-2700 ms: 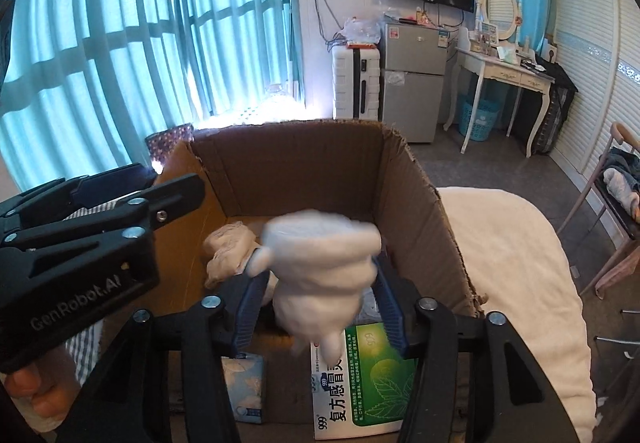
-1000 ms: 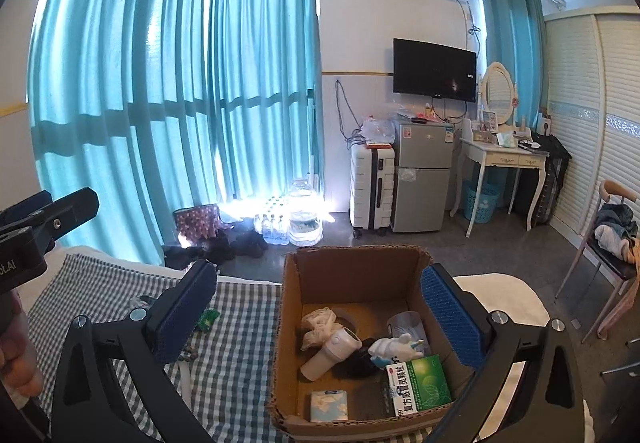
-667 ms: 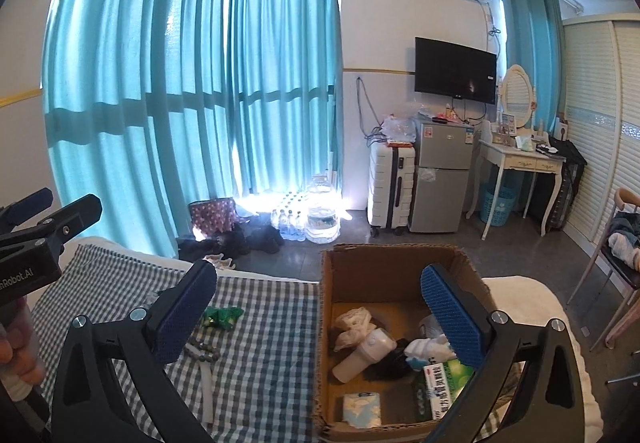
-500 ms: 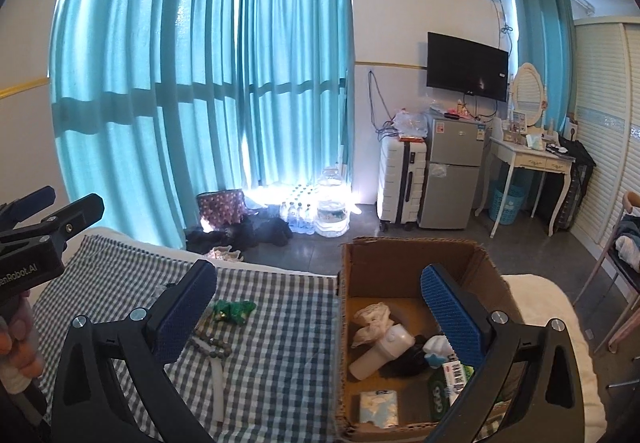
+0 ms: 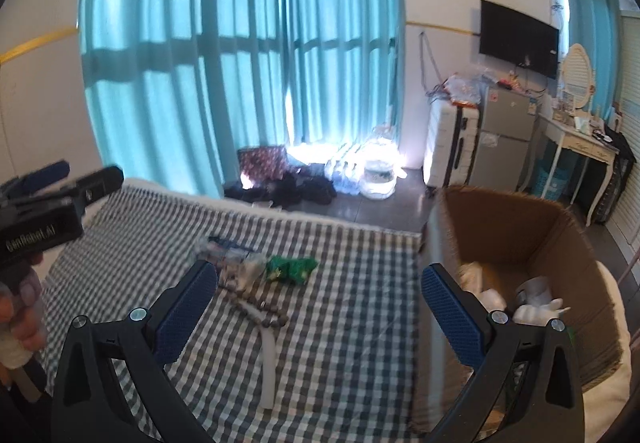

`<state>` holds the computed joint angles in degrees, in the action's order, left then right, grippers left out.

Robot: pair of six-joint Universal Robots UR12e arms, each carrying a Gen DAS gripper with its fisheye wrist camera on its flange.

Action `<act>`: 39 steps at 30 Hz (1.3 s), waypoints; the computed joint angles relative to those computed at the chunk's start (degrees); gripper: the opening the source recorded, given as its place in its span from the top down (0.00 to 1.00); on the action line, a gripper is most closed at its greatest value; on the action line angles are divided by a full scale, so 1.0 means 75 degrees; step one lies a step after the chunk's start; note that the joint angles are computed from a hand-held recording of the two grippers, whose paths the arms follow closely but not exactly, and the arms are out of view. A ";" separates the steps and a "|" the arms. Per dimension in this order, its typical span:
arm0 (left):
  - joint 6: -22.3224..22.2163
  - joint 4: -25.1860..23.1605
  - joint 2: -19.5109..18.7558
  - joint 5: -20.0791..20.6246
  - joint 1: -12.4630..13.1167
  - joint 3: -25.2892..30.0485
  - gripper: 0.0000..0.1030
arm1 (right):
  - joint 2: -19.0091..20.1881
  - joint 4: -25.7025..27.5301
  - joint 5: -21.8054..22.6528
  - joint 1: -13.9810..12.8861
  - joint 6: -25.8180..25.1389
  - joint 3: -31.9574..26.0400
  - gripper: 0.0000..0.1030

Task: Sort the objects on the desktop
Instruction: 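Move both grippers back over the remaining items on the bedspread, then grasp the patterned tissue pack with the left gripper while the right grasps the white tube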

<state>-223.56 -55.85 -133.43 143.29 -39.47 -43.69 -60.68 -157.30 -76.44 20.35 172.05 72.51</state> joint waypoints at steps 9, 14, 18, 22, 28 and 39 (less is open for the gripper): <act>-0.0319 -0.0059 0.0237 -0.0401 0.0208 -0.0646 0.00 | 0.0486 0.1024 0.0099 0.0215 -0.0178 -0.0304 0.01; -0.0399 -0.0221 0.0224 -0.0902 0.0367 -0.0785 0.00 | 0.0687 0.1218 -0.0153 0.0341 -0.0255 -0.0402 0.01; -0.0428 -0.0221 0.0167 -0.1130 0.0478 -0.0852 0.00 | 0.0857 0.1543 -0.0244 0.0411 -0.0135 -0.0525 0.01; -0.0481 -0.0110 0.0127 -0.1606 0.0645 -0.0969 0.00 | 0.0999 0.1830 -0.0351 0.0500 -0.0182 -0.0647 0.01; -0.0127 0.0192 -0.0010 -0.2416 0.0876 -0.1087 0.00 | 0.1201 0.2290 -0.0316 0.0532 -0.0085 -0.0812 0.01; 0.0107 0.0137 -0.0498 -0.3029 0.1193 -0.0708 0.00 | 0.1478 0.2600 -0.0555 0.0675 -0.0164 -0.0994 0.11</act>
<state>-222.76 -54.82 -137.16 120.57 -30.52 -49.00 -49.59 -137.80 -80.60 25.41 170.82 65.05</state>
